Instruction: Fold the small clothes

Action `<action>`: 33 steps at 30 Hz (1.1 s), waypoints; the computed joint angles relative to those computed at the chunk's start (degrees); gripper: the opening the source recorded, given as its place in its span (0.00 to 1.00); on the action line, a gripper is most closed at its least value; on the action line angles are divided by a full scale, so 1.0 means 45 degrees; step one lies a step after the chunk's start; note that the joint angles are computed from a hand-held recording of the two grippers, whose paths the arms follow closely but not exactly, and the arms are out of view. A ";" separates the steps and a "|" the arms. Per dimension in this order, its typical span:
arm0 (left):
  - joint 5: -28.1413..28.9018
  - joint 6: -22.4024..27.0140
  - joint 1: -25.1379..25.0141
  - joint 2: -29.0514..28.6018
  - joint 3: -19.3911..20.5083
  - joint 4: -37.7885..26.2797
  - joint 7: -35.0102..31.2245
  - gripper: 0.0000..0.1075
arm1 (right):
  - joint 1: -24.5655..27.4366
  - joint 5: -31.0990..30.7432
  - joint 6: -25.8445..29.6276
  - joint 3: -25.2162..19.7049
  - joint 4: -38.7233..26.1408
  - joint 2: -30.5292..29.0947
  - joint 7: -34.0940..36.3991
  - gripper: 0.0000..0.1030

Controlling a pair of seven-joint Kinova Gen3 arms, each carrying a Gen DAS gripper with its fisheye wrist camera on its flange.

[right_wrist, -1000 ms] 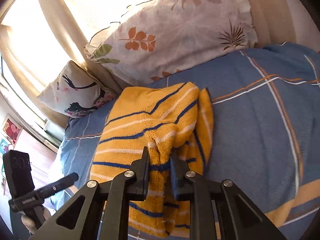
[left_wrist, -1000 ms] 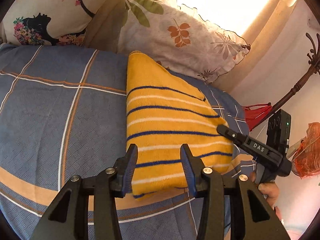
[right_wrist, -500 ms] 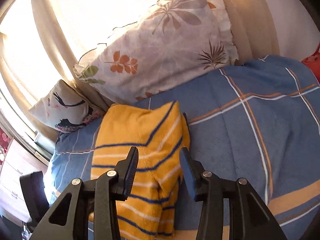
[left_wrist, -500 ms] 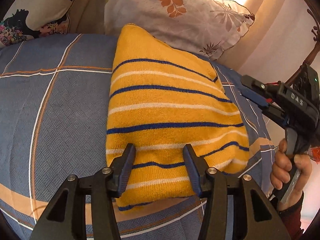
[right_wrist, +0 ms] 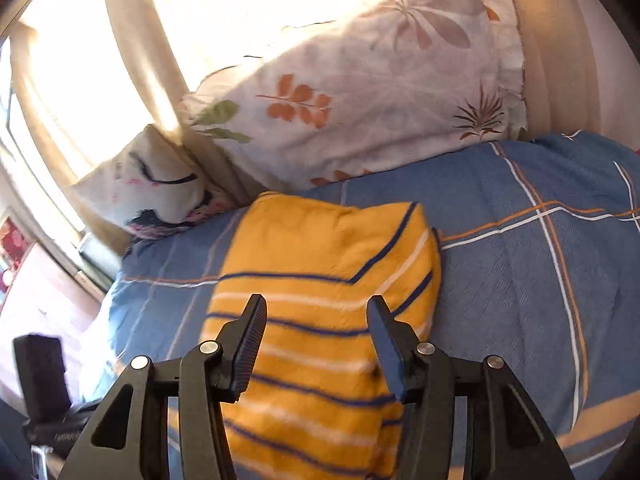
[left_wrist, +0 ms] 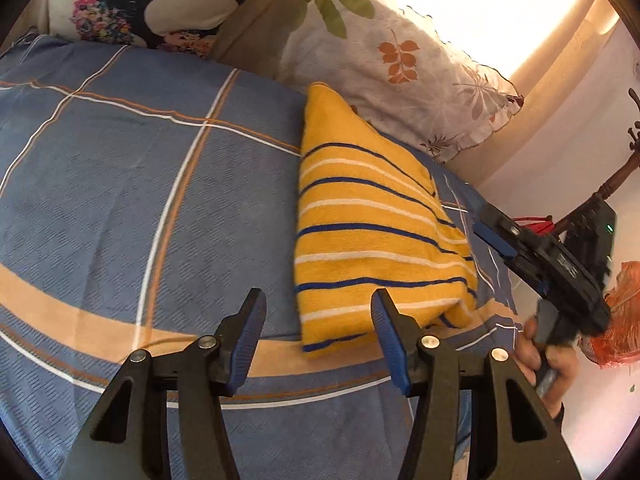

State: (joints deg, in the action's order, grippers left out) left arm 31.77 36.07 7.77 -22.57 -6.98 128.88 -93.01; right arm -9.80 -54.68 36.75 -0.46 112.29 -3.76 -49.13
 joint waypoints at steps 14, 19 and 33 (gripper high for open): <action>-0.2993 0.0134 -0.1376 -0.1566 0.1790 0.0397 0.2857 0.50 | 0.1300 0.2080 0.0821 -0.0298 0.1864 -0.1617 -0.1755 0.31; -0.4262 0.0243 -0.1688 -0.2127 0.3256 0.0302 0.4281 0.50 | 0.0363 0.2112 -0.0301 -0.0705 0.2213 -0.2698 -0.2309 0.53; -0.7759 0.1961 -0.3613 -0.3963 0.6710 -0.0250 0.7754 0.74 | 0.0625 0.5435 -0.1819 -0.3117 0.3841 -0.4730 -0.7860 0.67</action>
State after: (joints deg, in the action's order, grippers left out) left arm -3.15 44.89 -8.49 -40.40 23.21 127.75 -58.12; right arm -6.99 -30.22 28.57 -14.49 129.58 -25.04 -84.50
